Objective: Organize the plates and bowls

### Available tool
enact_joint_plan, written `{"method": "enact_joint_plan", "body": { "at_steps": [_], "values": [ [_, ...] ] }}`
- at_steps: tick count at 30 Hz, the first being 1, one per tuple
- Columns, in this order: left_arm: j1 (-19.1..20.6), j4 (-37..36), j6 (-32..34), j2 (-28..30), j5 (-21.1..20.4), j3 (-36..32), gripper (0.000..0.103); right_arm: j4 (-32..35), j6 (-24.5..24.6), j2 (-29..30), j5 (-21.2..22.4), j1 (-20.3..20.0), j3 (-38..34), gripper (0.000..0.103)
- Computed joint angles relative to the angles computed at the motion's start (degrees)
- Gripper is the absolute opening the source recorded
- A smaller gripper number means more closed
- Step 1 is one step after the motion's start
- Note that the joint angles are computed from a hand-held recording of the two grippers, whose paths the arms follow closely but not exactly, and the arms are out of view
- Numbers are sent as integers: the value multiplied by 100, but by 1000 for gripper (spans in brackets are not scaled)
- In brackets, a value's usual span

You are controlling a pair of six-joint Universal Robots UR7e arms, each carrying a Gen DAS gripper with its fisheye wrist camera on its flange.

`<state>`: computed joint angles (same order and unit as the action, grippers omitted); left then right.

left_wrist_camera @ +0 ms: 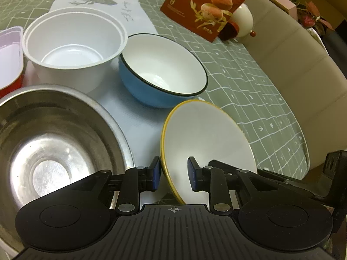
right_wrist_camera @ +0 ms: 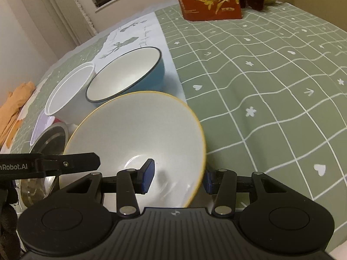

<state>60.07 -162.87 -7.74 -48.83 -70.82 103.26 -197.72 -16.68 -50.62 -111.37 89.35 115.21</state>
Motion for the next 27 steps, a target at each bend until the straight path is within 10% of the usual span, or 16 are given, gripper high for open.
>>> {"method": "enact_joint_plan", "body": {
  "at_steps": [27],
  "values": [
    [-19, 51, 123, -85, -98, 82, 29, -309, -189, 17, -66, 69, 160, 48]
  ]
}}
